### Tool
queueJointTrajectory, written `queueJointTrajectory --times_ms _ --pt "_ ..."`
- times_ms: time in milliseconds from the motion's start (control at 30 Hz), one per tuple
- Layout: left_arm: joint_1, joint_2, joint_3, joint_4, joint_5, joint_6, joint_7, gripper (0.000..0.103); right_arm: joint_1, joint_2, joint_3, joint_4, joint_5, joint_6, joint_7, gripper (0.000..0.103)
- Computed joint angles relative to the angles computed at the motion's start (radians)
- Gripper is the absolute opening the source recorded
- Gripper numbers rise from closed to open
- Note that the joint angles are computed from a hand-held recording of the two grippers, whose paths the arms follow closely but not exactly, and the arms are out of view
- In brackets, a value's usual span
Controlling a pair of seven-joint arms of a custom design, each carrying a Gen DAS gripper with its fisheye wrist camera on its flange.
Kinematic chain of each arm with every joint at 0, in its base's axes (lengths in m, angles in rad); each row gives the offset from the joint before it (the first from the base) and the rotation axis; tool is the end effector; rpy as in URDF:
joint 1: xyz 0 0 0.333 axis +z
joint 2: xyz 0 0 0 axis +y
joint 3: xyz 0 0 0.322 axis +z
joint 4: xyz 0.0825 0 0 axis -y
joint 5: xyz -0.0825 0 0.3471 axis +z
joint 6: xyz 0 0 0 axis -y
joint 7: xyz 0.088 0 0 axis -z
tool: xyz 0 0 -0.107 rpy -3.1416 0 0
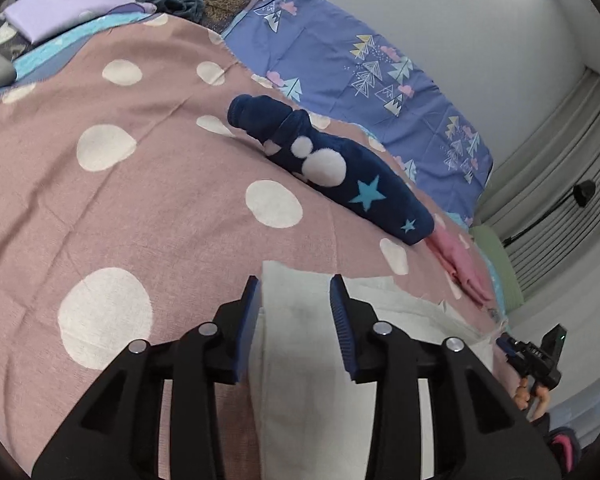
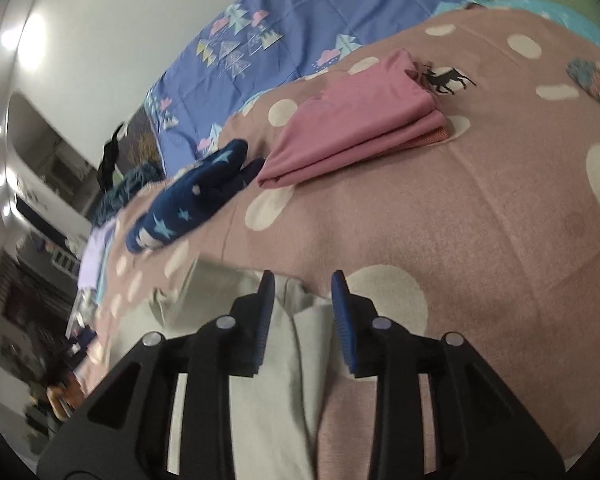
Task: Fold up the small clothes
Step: 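Lay the lifted hem over the collar and open both grippers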
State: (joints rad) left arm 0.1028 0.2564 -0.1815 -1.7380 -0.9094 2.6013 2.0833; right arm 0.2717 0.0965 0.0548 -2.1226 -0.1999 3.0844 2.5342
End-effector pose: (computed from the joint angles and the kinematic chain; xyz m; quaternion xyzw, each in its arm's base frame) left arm 0.6412 -0.0224 0.5129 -0.6636 0.6074 -0.4352 0.0358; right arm 0.5418 0.1995 0.4982 -0.4842 0.7676 -0.1026 0.4071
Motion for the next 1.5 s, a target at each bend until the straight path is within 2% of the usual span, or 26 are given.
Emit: queueJointTrajectory --times_ms 67,133,167,267,433,467,500,533,633,700,767,867,900,967,1000,1033,1100,1167,1200,1233,1300,1333,1367,1400,1467,1500 --pt "-0.008 0.013 0.008 0.016 0.048 -0.020 -0.021 0.037 -0.018 0.010 0.032 0.017 0.048 -0.014 -0.081 0.034" --pt "-0.013 0.028 0.012 0.031 0.094 -0.037 -0.036 0.042 -0.027 0.033 0.055 0.057 0.083 -0.044 -0.166 0.046" --pt "-0.019 0.038 0.015 0.040 0.127 -0.046 -0.048 0.045 -0.021 0.046 0.053 0.081 0.080 -0.067 -0.184 0.048" --pt "-0.050 0.081 0.030 0.076 0.254 -0.054 -0.118 0.045 -0.009 0.112 0.042 0.188 0.079 -0.173 -0.217 0.049" --pt "-0.092 0.161 0.044 0.164 0.428 -0.036 -0.220 0.043 -0.005 0.206 0.033 0.312 0.104 -0.243 -0.246 0.048" --pt "-0.089 0.170 0.038 0.177 0.440 -0.034 -0.218 0.032 -0.001 0.216 0.029 0.324 0.100 -0.243 -0.243 0.040" --pt "-0.086 0.179 0.031 0.193 0.451 -0.040 -0.217 0.009 -0.018 0.223 0.051 0.330 0.128 -0.235 -0.275 0.010" --pt "-0.086 0.183 0.028 0.206 0.466 -0.040 -0.217 0.004 -0.024 0.220 0.057 0.327 0.144 -0.229 -0.285 0.004" --pt "-0.078 0.152 0.002 0.165 0.469 0.038 -0.153 0.004 0.033 0.165 -0.017 0.248 0.053 -0.117 -0.185 0.004" --pt "-0.063 0.118 -0.022 0.125 0.438 0.088 -0.089 0.004 -0.004 0.125 0.018 0.183 0.088 -0.022 -0.196 0.004" --pt "-0.045 0.099 -0.045 0.112 0.382 0.115 -0.039 0.004 -0.026 0.099 0.040 0.145 0.113 0.037 -0.212 0.004" --pt "-0.057 0.115 -0.041 0.150 0.355 0.133 -0.034 0.004 0.068 0.097 -0.089 0.164 -0.023 0.011 -0.077 0.004" --pt "-0.073 0.136 -0.026 0.178 0.380 0.126 -0.062 0.004 0.068 0.110 -0.096 0.182 -0.041 -0.012 -0.050 0.004" --pt "-0.116 0.193 0.020 0.256 0.470 0.076 -0.145 0.004 0.005 0.144 -0.031 0.212 0.022 -0.055 -0.091 0.005" --pt "-0.133 0.223 0.039 0.297 0.519 0.035 -0.184 0.004 0.003 0.163 -0.029 0.233 0.027 -0.099 -0.082 0.009" --pt "-0.156 0.257 0.068 0.343 0.583 -0.024 -0.237 0.005 0.031 0.173 -0.060 0.244 -0.006 -0.148 -0.027 0.019" --pt "-0.163 0.269 0.080 0.344 0.639 -0.051 -0.281 0.005 0.016 0.159 -0.040 0.199 0.005 -0.120 -0.018 0.030" --pt "-0.127 0.225 0.046 0.260 0.615 -0.007 -0.251 0.009 0.021 0.119 -0.042 0.136 -0.015 -0.083 0.000 0.030" --pt "-0.098 0.183 0.023 0.198 0.576 0.016 -0.224 0.019 0.046 0.075 -0.068 0.076 -0.062 -0.054 0.046 0.031" --pt "-0.065 0.137 -0.002 0.131 0.521 0.050 -0.185 0.024 0.070 0.040 -0.095 0.032 -0.126 -0.034 0.108 0.032" --pt "-0.001 0.046 -0.050 0.003 0.383 0.109 -0.069 0.031 0.118 -0.048 -0.150 -0.062 -0.350 -0.017 0.316 0.033" --pt "0.032 -0.006 -0.071 -0.060 0.292 0.119 0.013 0.032 0.118 -0.089 -0.150 -0.104 -0.460 -0.012 0.417 0.034" --pt "0.077 -0.083 -0.097 -0.147 0.153 0.115 0.137 0.032 0.107 -0.128 -0.136 -0.141 -0.553 -0.014 0.507 0.034" --pt "0.091 -0.132 -0.097 -0.199 0.072 0.102 0.209 0.032 0.088 -0.184 -0.103 -0.193 -0.658 -0.023 0.620 0.035" --pt "0.105 -0.258 -0.073 -0.330 -0.066 0.046 0.359 0.032 0.051 -0.246 -0.043 -0.250 -0.737 -0.038 0.717 0.035" --pt "0.100 -0.312 -0.055 -0.387 -0.092 0.023 0.409 0.032 0.035 -0.284 -0.005 -0.282 -0.771 -0.056 0.764 0.037"
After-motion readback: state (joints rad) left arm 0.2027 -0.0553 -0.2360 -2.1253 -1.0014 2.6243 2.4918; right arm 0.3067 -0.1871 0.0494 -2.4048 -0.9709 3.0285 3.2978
